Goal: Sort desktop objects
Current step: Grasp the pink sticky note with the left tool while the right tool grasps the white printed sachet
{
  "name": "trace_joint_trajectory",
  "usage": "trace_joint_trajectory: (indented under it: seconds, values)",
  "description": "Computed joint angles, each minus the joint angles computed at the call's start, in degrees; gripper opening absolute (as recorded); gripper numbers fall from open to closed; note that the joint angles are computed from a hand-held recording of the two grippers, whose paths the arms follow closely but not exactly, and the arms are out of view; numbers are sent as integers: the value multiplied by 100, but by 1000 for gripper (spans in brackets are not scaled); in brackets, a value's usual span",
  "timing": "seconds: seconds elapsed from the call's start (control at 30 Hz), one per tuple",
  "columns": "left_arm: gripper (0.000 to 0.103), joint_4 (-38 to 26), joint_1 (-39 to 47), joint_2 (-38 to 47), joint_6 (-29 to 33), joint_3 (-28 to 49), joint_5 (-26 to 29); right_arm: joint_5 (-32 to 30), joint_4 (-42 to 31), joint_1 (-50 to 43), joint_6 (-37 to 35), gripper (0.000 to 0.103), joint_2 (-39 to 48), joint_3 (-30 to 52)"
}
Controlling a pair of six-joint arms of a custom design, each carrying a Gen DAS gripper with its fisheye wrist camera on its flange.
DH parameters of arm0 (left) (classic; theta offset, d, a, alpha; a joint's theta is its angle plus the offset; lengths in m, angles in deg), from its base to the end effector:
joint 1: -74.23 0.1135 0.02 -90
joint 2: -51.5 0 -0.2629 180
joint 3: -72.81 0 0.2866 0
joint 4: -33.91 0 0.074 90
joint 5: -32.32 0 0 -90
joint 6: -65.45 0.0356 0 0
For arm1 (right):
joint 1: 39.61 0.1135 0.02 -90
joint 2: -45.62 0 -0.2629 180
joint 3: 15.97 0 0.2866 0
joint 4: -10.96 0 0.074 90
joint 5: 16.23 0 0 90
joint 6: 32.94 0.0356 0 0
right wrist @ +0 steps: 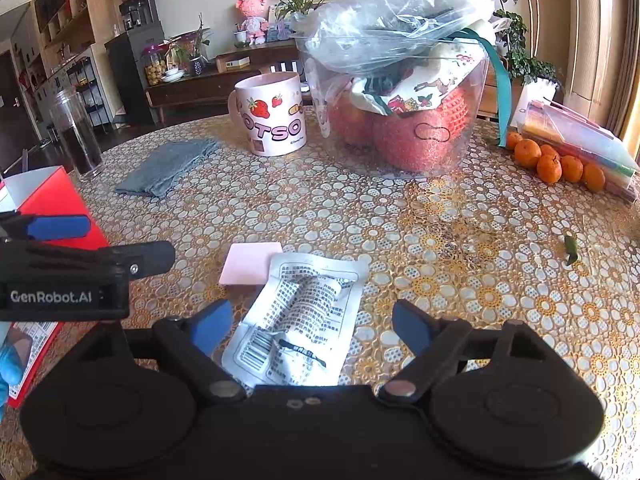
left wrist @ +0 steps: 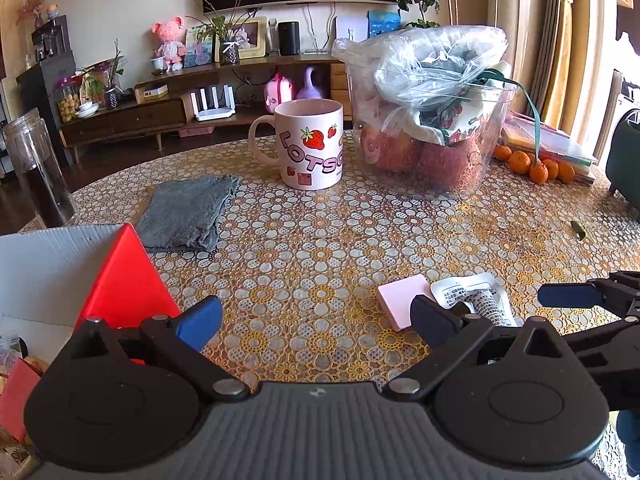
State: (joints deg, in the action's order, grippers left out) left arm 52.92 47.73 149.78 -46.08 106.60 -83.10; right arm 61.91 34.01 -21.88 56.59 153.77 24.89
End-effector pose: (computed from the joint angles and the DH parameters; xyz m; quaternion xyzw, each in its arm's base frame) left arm 0.2357 -0.1004 0.0393 -0.0441 0.9056 0.0356 0.4204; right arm 0.2745 0.0954 0.0230 -0.1846 0.8985 0.1521 0.3681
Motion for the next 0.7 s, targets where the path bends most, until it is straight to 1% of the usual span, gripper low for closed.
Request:
trace_joint_trajectory:
  seconds: [0.1, 0.17, 0.2, 0.3, 0.33, 0.53, 0.7]
  values:
    - [101, 41, -5, 79, -7, 50, -34, 32, -2, 55, -20, 87, 224, 187]
    - [101, 42, 14, 126, -18, 79, -8, 69, -113, 68, -19, 84, 379, 345]
    - [101, 43, 18, 163, -29, 99, -11, 32, -184, 46, 10, 79, 451, 420]
    - [101, 73, 42, 276, -41, 157, 22, 53, -144, 38, 20, 75, 528, 443]
    - [101, 56, 35, 332, -53, 202, 23, 57, -139, 37, 18, 69, 512, 427]
    - [101, -41, -83, 796, -165, 621, 120, -102, -231, -177, -190, 64, 331, 321]
    - [101, -403, -250, 1324, -281, 1280, 63, -270, -396, -562, -372, 62, 182, 236]
